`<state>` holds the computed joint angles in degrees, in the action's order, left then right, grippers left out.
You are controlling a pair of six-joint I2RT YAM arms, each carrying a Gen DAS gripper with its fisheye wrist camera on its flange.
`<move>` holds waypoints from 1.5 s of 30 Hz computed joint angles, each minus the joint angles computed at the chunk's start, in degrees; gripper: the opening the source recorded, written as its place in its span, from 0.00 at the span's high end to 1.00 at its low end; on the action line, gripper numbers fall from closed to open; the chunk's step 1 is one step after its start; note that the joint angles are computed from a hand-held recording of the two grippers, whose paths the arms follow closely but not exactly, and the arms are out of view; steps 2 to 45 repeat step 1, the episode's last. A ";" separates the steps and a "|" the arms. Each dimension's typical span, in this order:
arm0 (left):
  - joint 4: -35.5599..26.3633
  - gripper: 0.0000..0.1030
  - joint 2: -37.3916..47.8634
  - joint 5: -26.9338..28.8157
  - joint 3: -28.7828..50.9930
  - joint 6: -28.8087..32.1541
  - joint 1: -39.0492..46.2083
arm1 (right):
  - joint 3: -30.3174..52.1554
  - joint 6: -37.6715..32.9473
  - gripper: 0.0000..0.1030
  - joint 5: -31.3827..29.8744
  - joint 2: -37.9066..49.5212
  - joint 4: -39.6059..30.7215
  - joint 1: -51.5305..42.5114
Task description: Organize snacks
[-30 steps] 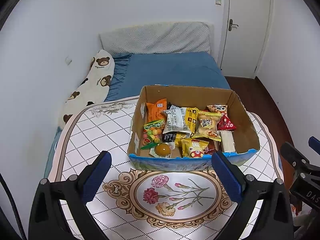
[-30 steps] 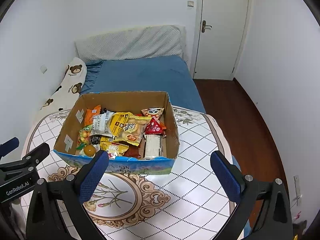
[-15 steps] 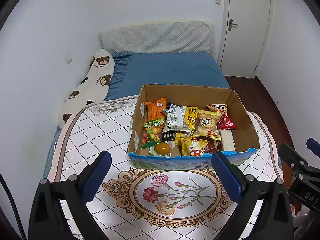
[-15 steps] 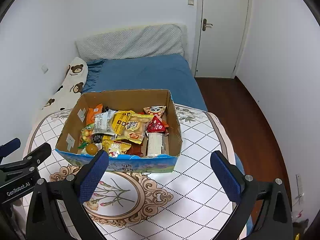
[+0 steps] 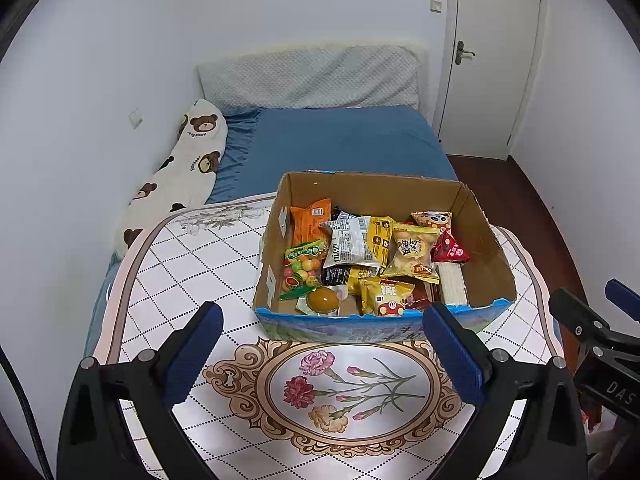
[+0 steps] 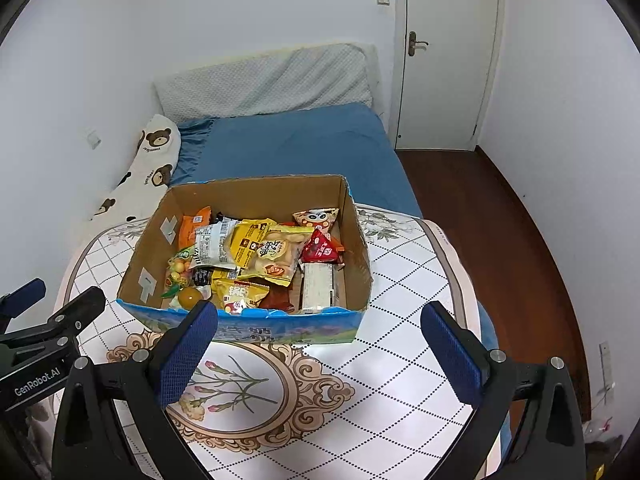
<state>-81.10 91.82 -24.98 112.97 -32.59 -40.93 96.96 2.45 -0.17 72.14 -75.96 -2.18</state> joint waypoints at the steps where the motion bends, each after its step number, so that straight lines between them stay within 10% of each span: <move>1: 0.14 0.00 0.07 0.11 -0.05 0.09 0.00 | 0.00 0.01 0.00 0.07 0.00 0.02 0.05; 45: 0.14 0.00 0.07 0.11 -0.05 0.09 0.00 | 0.00 0.01 0.00 0.07 0.00 0.02 0.05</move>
